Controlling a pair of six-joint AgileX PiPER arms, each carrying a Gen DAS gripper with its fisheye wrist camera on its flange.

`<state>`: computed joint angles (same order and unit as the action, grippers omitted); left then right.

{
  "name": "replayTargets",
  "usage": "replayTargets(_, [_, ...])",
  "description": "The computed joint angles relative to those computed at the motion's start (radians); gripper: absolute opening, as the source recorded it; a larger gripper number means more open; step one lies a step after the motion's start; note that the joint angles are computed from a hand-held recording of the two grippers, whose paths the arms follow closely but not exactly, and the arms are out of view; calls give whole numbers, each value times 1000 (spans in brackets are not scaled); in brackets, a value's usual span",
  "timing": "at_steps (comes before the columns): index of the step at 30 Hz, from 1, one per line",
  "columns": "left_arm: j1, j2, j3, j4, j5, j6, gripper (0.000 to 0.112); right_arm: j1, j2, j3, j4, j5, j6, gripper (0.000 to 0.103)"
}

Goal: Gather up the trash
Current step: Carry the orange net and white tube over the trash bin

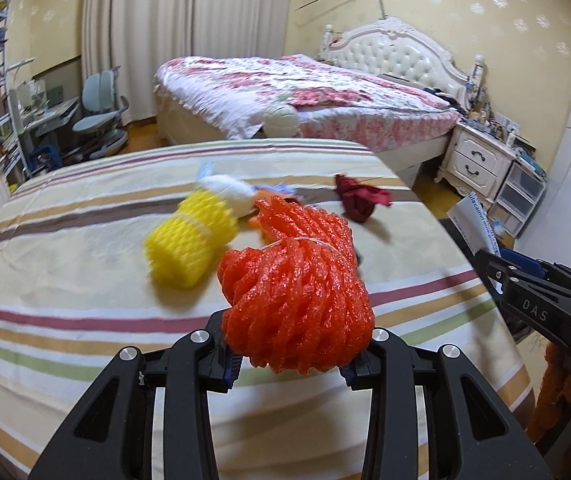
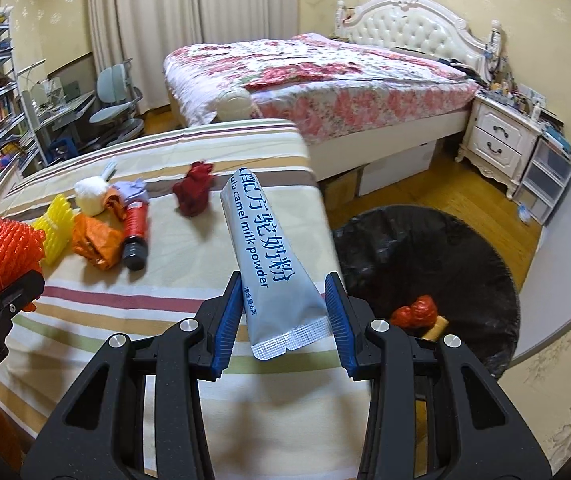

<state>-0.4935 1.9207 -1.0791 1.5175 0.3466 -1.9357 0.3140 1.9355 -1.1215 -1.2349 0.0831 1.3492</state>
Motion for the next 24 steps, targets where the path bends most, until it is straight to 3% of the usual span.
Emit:
replayTargets(4, [-33,72,-135,-128,-11,169,38,-55,2,0,-157,18,157,40])
replayTargets(12, [-98,259,-468,-488,15,597,38,-188,32,-21,-282,11,282,40])
replayTargets(19, [-143,450,-815,-774,127,933,38,-277,90,-72,-150,-14,141,40])
replayTargets(24, [-168,621,-1137,-920,278,1127,38,-310,130,-110,-24,-20,10,40])
